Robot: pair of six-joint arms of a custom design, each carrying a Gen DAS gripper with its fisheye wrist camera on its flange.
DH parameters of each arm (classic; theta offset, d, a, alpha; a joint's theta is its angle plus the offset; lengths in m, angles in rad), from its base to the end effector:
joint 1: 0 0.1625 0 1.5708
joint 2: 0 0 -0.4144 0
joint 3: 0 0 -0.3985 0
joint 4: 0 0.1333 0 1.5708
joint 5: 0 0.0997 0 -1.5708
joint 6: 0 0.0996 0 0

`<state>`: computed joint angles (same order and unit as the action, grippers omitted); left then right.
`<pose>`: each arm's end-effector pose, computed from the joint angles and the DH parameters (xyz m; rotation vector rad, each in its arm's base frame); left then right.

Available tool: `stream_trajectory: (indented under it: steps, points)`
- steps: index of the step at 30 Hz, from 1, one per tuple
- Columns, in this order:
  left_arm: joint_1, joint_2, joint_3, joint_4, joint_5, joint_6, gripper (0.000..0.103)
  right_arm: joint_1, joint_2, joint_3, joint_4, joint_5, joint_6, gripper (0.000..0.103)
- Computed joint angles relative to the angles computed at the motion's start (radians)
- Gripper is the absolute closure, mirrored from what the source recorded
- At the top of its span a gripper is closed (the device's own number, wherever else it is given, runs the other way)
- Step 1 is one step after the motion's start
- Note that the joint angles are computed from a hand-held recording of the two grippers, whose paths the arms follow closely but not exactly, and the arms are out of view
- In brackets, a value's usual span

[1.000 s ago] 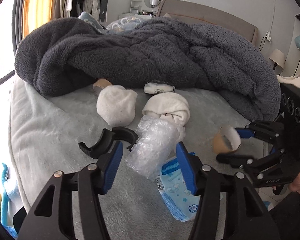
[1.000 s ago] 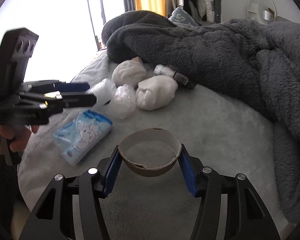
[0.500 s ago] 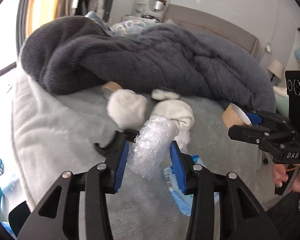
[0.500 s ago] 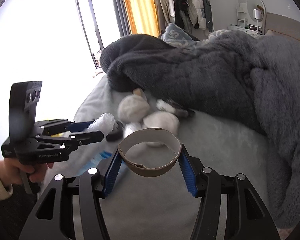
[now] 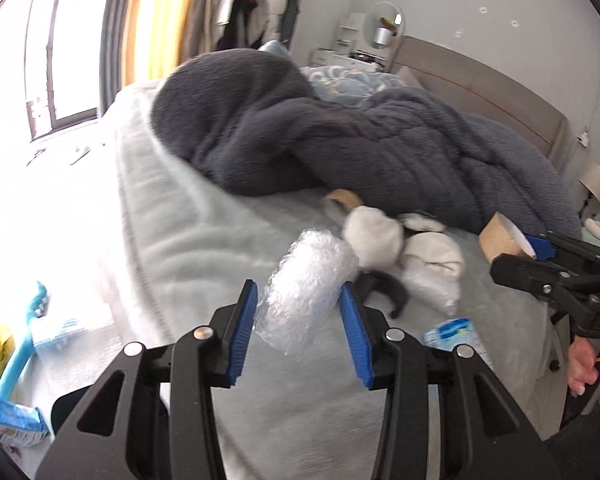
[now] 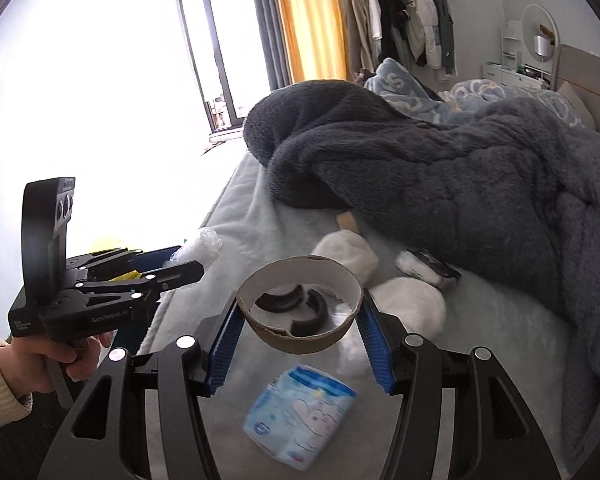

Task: Collect trash
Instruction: 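Carry the bubble wrap and tape roll in both tools over the black bin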

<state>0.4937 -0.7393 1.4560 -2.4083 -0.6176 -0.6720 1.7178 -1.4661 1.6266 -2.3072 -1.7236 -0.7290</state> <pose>-0.5259 -0.5266 0.1347 0.4114 2.3776 -1.0489 0.2009 -0.5504 0.4827 1.1077 -2.5119 0.7184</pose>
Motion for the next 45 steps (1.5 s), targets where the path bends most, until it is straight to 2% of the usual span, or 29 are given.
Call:
stream_trajectory:
  steps: [7, 17, 20, 25, 32, 39, 45]
  points:
    - [0.007, -0.084, 0.081, 0.136, 0.05, -0.117, 0.058, 0.054, 0.04, -0.002, 0.008, 0.001, 0.033, 0.046]
    - [0.031, -0.204, 0.175, 0.33, 0.054, -0.32, 0.058, 0.126, 0.101, 0.0, 0.007, -0.016, 0.041, 0.046]
    - [0.044, -0.245, 0.206, 0.35, 0.027, -0.377, 0.058, 0.146, 0.124, -0.003, 0.011, -0.012, 0.053, 0.045]
    - [0.064, -0.298, 0.236, 0.452, -0.03, -0.475, 0.057, 0.176, 0.16, -0.007, 0.016, 0.0, 0.069, 0.045]
    - [0.097, -0.358, 0.296, 0.517, -0.12, -0.562, 0.057, 0.213, 0.226, -0.024, 0.027, 0.014, 0.1, 0.045]
    - [0.151, -0.425, 0.366, 0.548, -0.268, -0.637, 0.057, 0.243, 0.279, -0.028, 0.039, 0.001, 0.12, 0.045]
    - [0.184, -0.453, 0.396, 0.557, -0.371, -0.652, 0.056, 0.255, 0.325, -0.031, 0.056, -0.026, 0.151, 0.045]
